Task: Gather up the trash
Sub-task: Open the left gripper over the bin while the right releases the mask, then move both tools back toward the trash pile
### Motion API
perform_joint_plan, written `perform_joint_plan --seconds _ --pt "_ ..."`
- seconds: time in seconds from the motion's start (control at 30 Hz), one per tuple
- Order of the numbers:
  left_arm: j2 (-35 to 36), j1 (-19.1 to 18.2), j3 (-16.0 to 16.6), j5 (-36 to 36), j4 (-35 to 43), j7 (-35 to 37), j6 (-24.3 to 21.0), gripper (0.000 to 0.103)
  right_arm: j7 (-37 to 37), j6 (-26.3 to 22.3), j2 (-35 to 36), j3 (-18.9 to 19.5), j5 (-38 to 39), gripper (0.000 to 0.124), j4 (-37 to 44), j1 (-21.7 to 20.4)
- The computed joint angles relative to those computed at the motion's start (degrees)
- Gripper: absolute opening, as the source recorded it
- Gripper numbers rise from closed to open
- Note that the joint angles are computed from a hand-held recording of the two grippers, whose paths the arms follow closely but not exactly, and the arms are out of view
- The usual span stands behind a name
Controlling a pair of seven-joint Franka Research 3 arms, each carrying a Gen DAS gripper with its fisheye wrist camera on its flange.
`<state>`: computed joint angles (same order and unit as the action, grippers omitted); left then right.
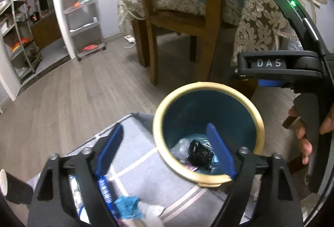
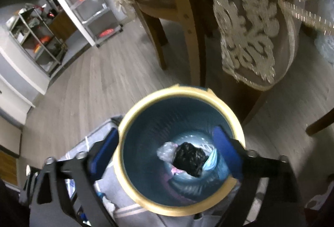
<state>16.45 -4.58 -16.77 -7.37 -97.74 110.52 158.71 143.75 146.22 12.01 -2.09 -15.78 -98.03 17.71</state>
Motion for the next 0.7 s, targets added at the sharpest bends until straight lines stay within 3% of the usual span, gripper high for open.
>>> perform_joint_plan --seconds 0.2,0.37,0.53,0.7 --pt "-6.3 2.5 1.0 -3.9 -5.8 2.7 0.9 0.088 -1.1 0.2 0.0 0.4 -5.0 0.096 2.1 2.5" --pt "-12.1 3.4 3.6 -8.4 -10.9 6.3 1.3 0.09 -0.3 0.7 -1.4 0.8 -9.7 0.097 1.7 4.1" --pt "-18.1 3.2 8.0 -13.5 -15.6 10.2 0.9 0.091 -2.3 -0.5 -1.0 1.6 -9.1 0.098 2.2 3.8" --pt "-24.1 2.2 13.2 -18.0 -21.4 15.8 1.9 0.093 -7.7 -0.7 0.6 2.6 -2.1 0.098 3.0 2.8"
